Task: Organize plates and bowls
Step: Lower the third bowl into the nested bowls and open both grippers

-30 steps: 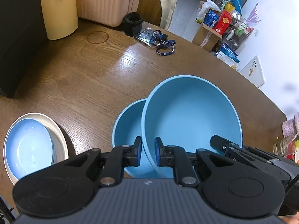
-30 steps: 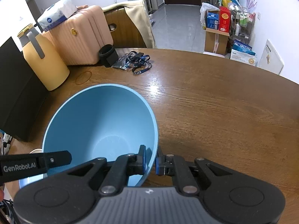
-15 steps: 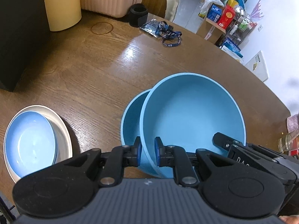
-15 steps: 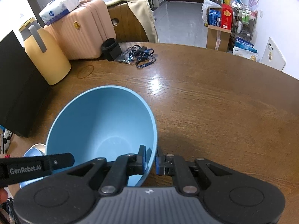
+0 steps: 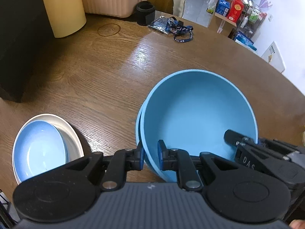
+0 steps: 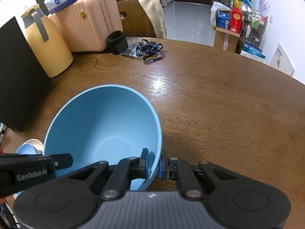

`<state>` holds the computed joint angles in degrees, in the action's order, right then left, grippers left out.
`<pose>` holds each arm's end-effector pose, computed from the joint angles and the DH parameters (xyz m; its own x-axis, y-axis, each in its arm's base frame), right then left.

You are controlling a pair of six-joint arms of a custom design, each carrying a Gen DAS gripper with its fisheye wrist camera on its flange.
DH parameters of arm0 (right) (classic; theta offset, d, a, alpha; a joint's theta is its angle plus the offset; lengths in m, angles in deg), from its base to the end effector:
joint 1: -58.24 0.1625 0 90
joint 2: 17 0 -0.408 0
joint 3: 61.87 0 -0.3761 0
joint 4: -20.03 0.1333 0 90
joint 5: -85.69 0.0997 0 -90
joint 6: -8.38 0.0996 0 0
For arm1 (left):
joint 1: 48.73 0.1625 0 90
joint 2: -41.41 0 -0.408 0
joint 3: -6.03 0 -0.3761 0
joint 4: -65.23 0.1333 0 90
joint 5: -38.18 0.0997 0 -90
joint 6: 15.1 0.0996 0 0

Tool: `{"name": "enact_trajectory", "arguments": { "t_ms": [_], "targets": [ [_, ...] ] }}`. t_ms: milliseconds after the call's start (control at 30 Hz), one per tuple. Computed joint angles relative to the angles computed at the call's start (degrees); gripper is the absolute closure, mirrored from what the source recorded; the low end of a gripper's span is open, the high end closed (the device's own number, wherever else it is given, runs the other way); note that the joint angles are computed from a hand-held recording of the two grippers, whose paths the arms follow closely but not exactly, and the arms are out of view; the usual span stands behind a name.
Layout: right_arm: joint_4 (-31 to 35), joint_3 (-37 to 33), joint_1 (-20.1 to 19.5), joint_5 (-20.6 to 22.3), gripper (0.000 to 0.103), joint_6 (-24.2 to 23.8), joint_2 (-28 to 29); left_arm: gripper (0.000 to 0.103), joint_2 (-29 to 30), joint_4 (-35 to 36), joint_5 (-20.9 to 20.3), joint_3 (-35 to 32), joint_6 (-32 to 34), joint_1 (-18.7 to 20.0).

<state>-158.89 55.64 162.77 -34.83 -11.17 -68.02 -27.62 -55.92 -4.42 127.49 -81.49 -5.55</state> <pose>0.2134 -0.4938 0.0935 -0.7540 -0.3263 0.5700 -0.5139 0.8336 -0.2025 -0.1822 -0.4543 0.1464 -0.7301 -0.3134 -0.6073 0.0262 0.8752 -0.4831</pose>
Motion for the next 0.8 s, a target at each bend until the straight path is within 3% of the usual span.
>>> {"name": "enact_trajectory", "arguments": {
  "t_ms": [500, 667, 800],
  "targets": [
    [-5.0, 0.5, -0.2, -1.5, 0.093, -1.9, 2.7, 0.085, 1.4, 2.8, 1.7, -1.3, 3.3, -0.3],
    [-7.1, 1.0, -0.4, -1.2, 0.09, -2.2, 3.0, 0.059, 0.6, 3.3, 1.6, -1.2, 3.9, -0.2],
    [-6.4, 1.0, -0.7, -0.7, 0.089, -0.9, 2.7, 0.049, -0.9, 3.1, 1.7, -0.8, 5.2, -0.3]
  ]
}}
